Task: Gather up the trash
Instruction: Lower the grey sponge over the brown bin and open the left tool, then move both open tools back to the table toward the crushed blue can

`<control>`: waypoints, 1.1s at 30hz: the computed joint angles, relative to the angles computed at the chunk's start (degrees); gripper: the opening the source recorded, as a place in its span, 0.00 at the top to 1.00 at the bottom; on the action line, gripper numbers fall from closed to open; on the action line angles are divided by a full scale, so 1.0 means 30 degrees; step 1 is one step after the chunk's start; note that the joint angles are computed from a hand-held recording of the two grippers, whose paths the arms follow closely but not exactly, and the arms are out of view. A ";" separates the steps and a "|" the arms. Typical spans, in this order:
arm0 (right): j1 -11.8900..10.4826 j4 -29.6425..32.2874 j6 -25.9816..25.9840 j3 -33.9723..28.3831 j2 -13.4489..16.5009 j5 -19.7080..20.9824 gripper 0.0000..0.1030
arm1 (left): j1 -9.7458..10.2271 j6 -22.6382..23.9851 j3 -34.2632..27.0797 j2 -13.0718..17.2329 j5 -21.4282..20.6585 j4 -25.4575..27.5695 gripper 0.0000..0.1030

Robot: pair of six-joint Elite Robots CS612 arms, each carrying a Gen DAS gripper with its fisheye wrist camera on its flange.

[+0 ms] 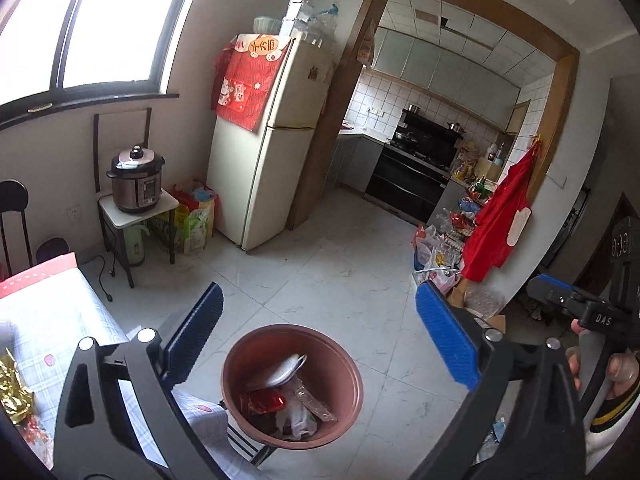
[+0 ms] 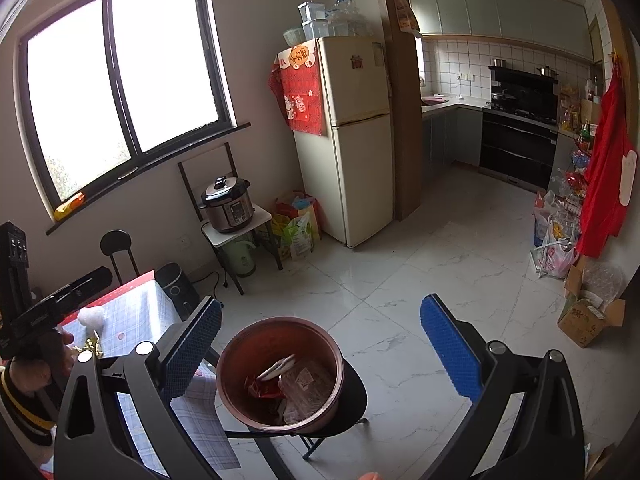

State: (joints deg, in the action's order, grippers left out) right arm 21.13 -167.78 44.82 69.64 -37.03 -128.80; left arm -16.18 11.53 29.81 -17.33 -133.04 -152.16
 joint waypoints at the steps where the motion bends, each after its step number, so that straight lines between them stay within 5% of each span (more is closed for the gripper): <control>1: 0.0000 0.0088 -0.0003 -0.0030 -0.0003 0.0000 0.05 | 0.0012 0.0043 0.0520 -0.0285 0.0512 -0.0539 0.06; 10: 0.0185 0.0778 -0.0786 -0.1197 0.0415 0.0110 0.05 | 0.0543 0.0351 0.4019 -0.2162 0.2201 -0.4035 0.06; 33: 0.1827 0.5673 0.0091 -0.5789 0.2166 -0.0872 0.05 | 0.2829 0.0373 0.5641 -0.3078 0.1176 -0.4459 0.05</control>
